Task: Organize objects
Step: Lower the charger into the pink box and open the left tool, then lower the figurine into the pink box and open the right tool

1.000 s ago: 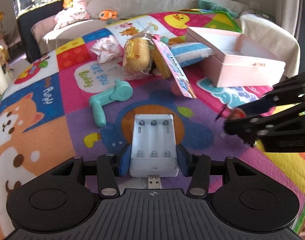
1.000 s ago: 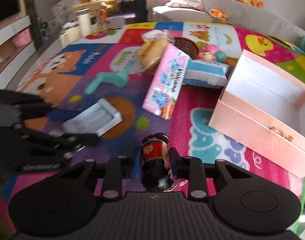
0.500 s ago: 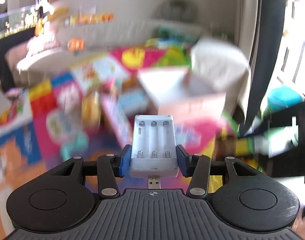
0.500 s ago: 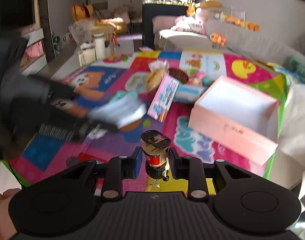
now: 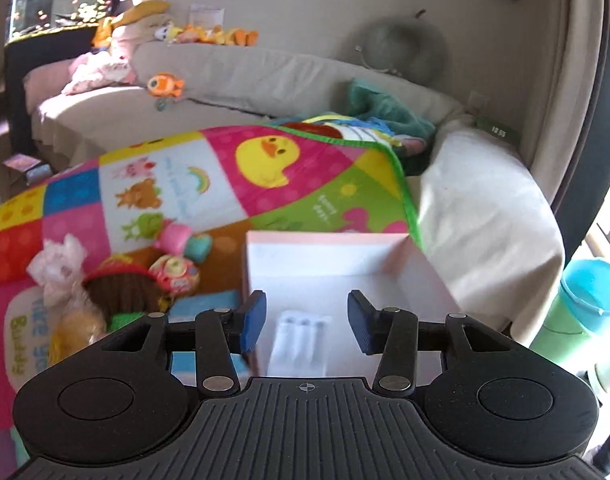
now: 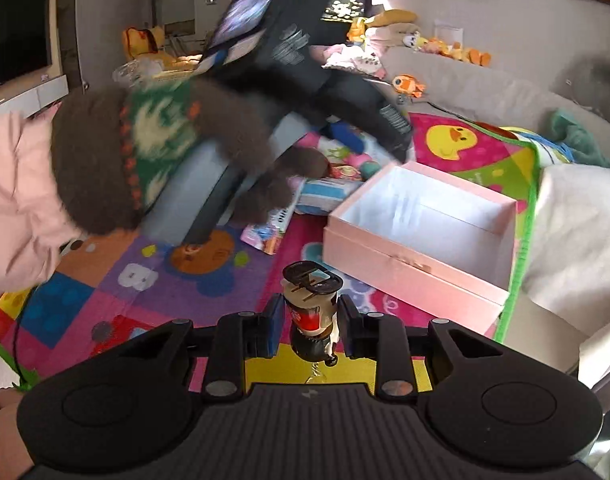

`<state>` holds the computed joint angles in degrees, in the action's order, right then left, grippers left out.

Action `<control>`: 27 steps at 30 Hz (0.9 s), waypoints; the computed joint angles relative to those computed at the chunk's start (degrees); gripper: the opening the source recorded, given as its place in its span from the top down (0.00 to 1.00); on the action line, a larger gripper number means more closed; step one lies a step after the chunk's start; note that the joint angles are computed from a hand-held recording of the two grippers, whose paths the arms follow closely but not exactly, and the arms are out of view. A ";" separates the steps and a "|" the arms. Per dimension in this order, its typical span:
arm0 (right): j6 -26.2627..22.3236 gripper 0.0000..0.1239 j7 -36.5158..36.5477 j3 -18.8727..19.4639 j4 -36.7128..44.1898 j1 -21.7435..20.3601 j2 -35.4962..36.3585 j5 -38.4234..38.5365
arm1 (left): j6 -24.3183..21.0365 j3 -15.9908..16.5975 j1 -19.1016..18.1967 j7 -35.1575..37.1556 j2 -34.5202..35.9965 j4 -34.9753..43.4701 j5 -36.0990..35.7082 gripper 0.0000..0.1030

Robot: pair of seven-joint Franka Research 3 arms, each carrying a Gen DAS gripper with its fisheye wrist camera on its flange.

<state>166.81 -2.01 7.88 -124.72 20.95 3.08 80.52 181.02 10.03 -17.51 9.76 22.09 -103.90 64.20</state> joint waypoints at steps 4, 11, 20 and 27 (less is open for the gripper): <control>-1.27 0.78 9.05 -0.60 2.63 -0.74 2.48 -6.93 | -2.13 -3.74 3.62 5.81 -3.93 -5.78 -4.00 0.52; 0.94 0.78 13.19 0.87 11.59 -2.79 6.40 -8.65 | -4.69 -9.41 9.24 14.81 -8.63 -13.17 -10.01 0.52; 1.74 0.56 49.78 -10.73 31.48 3.99 21.29 -39.44 | -0.43 -7.44 9.28 14.04 -9.45 -16.17 -12.31 0.52; 4.56 0.56 73.63 -28.59 34.18 15.73 31.90 -59.34 | -0.43 -1.39 5.46 4.51 -9.90 -16.85 -5.28 0.52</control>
<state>171.37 71.62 -20.71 -90.55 36.68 34.99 21.18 180.59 8.64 -12.05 14.27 12.19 -120.75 58.92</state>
